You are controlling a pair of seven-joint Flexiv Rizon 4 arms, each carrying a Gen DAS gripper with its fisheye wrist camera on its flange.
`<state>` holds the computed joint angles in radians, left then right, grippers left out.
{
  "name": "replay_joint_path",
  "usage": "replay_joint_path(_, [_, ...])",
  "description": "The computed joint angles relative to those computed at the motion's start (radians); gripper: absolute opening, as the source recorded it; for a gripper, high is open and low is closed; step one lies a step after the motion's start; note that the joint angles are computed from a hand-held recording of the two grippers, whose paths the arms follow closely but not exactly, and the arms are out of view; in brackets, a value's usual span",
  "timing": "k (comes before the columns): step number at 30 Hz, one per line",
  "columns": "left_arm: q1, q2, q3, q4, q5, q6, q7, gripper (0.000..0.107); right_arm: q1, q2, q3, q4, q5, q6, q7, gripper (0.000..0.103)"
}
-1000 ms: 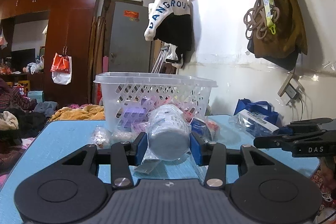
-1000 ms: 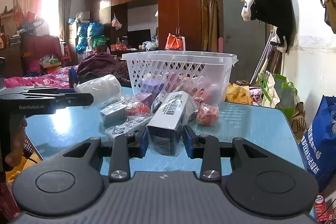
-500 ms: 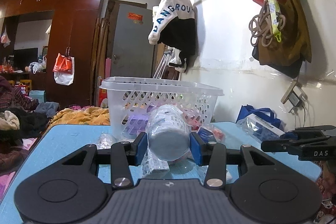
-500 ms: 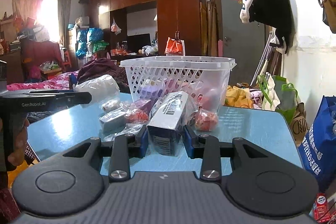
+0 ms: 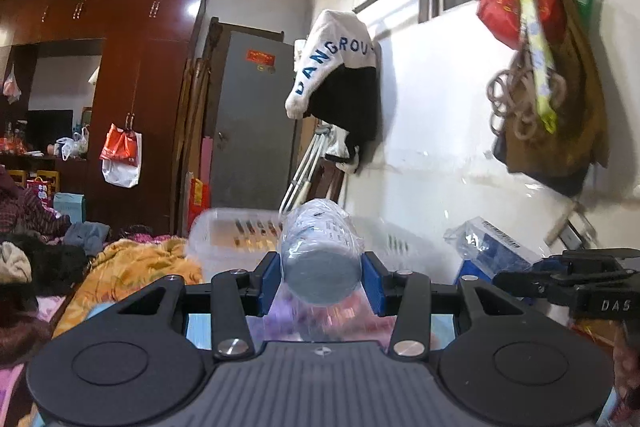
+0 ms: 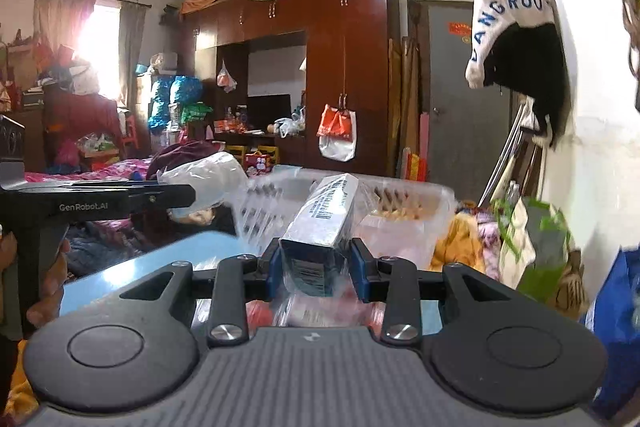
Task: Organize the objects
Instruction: 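Lift both items over the white basket and release them, then grasp a red bagged item with the right tool while the left tool grasps a bagged medicine box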
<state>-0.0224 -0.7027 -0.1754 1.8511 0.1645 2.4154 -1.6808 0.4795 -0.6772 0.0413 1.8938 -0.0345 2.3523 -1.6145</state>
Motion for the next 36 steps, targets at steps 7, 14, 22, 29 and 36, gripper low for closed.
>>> replay_joint_path(7, [-0.05,-0.067,0.004,-0.242,-0.151,-0.223,0.078,0.049,0.077,-0.091,-0.119,-0.306,0.078,-0.255,0.003,0.039])
replay_joint_path(14, [-0.101,-0.085,0.045,-0.251,-0.307,-0.269,0.193,0.074,0.215,-0.115,-0.284,-0.272,0.228,-0.221,-0.018,0.094])
replay_joint_path(22, [0.012,0.018,-0.016,0.048,-0.09,-0.18,0.093,0.084,0.049,-0.059,-0.112,-0.101,0.172,-0.272,0.062,0.098])
replay_joint_path(29, [0.089,0.007,-0.075,0.077,0.005,-0.265,0.054,0.084,-0.048,-0.082,-0.04,-0.14,0.011,-0.41,0.198,0.071])
replay_joint_path(36, [0.028,0.01,-0.028,0.083,-0.056,-0.336,0.11,0.084,-0.032,-0.108,-0.083,-0.176,-0.069,-0.467,0.265,0.064])
